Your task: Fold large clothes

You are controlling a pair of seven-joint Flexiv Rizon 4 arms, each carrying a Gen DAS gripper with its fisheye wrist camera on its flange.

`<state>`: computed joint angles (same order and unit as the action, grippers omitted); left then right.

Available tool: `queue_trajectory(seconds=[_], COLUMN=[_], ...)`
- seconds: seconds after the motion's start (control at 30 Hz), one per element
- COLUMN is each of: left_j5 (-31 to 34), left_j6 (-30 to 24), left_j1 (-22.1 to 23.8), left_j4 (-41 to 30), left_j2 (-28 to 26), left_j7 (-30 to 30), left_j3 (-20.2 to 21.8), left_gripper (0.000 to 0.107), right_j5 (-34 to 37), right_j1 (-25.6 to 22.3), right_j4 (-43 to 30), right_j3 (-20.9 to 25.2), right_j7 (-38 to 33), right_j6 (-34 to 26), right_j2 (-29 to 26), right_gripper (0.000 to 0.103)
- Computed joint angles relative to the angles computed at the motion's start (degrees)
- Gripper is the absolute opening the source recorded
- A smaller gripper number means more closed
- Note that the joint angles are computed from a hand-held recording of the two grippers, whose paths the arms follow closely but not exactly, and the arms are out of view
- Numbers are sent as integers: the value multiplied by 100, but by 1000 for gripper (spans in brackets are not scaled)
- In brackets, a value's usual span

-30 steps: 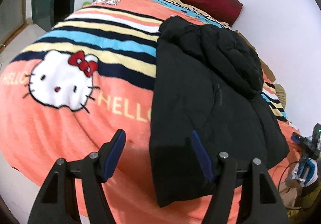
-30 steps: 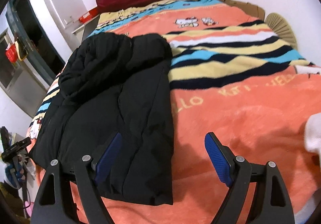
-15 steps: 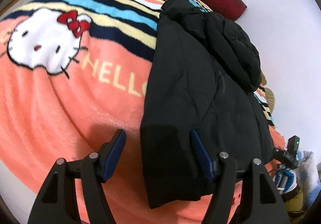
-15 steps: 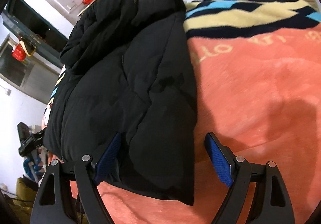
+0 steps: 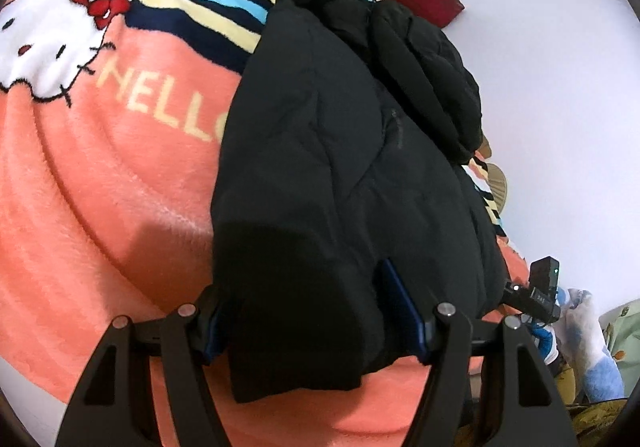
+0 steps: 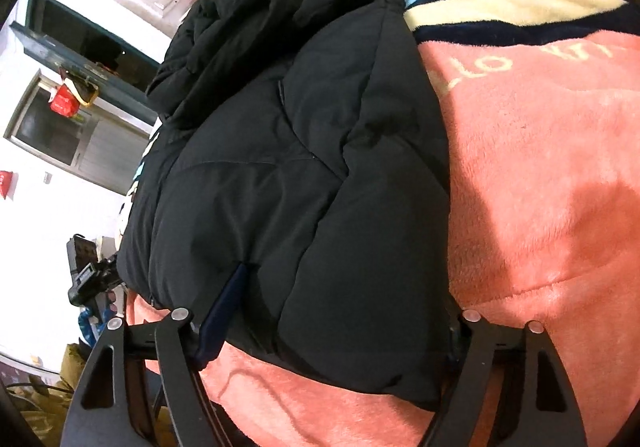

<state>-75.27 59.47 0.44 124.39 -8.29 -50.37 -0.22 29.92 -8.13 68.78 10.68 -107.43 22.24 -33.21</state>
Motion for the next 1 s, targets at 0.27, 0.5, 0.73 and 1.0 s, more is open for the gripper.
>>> queue_trajectory(seconds=[0.27, 0.5, 0.73, 1.0], left_j5=[-235, -80, -382, -551], left_j6=[195, 254, 169, 265], left_j1=[-105, -154, -136, -240], left_j4=[55, 56, 108, 127], left_j2=[46, 44, 11, 58], left_j7=[246, 25, -113, -2], left_j3=[-24, -30, -47, -59], left_gripper=[65, 65, 65, 65], right_j5=[260, 281, 352, 557], right_j1=[-147, -145, -179, -288], right_j4=[-158, -224, -249, -300], right_j3=[68, 50, 52, 110], right_j7=[-73, -68, 10, 36], right_j6=[-252, -398, -432, -534], right_j2=[-67, -127, -179, -216], right_gripper=[51, 51, 53, 49])
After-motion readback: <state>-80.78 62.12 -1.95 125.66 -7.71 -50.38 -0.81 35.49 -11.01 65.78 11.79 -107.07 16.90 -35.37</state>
